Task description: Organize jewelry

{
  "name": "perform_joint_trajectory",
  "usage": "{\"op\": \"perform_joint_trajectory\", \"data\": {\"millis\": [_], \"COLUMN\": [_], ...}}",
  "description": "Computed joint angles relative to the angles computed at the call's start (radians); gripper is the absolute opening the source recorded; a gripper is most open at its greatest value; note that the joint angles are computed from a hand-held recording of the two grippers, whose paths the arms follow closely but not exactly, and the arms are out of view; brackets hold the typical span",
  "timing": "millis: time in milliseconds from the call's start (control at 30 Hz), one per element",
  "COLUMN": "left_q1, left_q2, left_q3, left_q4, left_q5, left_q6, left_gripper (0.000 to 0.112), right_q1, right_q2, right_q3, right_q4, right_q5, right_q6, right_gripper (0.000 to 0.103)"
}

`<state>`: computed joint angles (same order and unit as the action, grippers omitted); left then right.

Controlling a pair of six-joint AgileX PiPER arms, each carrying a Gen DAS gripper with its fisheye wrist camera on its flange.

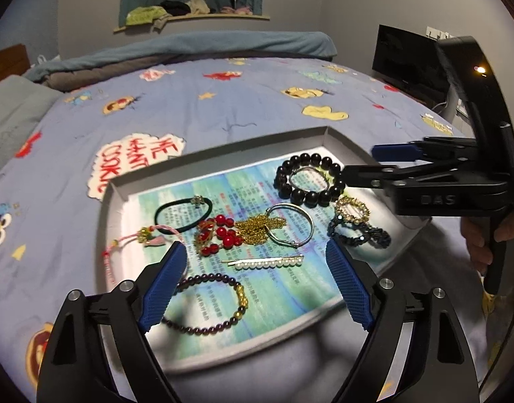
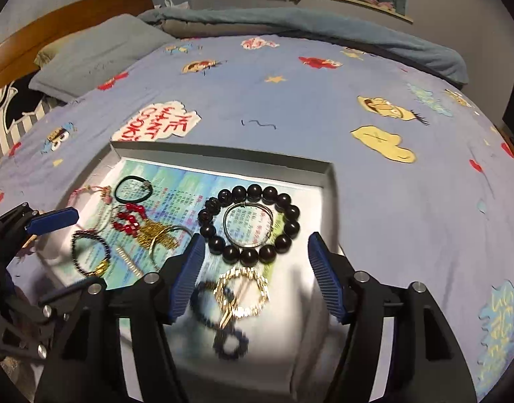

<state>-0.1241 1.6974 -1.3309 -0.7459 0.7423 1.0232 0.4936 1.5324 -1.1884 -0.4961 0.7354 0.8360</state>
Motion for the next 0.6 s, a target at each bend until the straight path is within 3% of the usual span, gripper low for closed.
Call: {"op": "perform_joint_trajectory", "data": {"millis": [67, 133, 233, 467, 600], "left_q1": [0.011, 0.017, 0.025, 0.093, 0.121], "left_q2": [-0.042, -0.081, -0.143, -0.275, -0.332], "left_q3": [0.025, 0.048, 0.079, 0.164, 0.217], "left_q4": [-0.009, -0.011, 0.007, 0.021, 0.056], "left_q5": [0.001, -0.007, -0.024, -0.035, -0.040], "left_q6": [0.002, 0.001, -0.022, -0.105, -0.151], "left_gripper": [0.093, 0.094, 0.095, 0.097, 0.097], "right_q1": [0.021, 0.048, 0.118, 0.329, 0.424], "right_q2": [-0.051, -0.104, -0.189, -0.296, -0.286], "right_q3": [0.023, 0.050, 0.088, 0.162, 0.182], "right_q4": [-0.010, -0.037, -0.114, -0.285, -0.323], "right_q5": [0.018, 0.033, 0.086, 0.228, 0.294], "right_q6": [0.022, 0.061, 0.160, 0.414, 0.513], "right_gripper": [0.075, 0.090, 0.097, 0.097, 0.097]}}
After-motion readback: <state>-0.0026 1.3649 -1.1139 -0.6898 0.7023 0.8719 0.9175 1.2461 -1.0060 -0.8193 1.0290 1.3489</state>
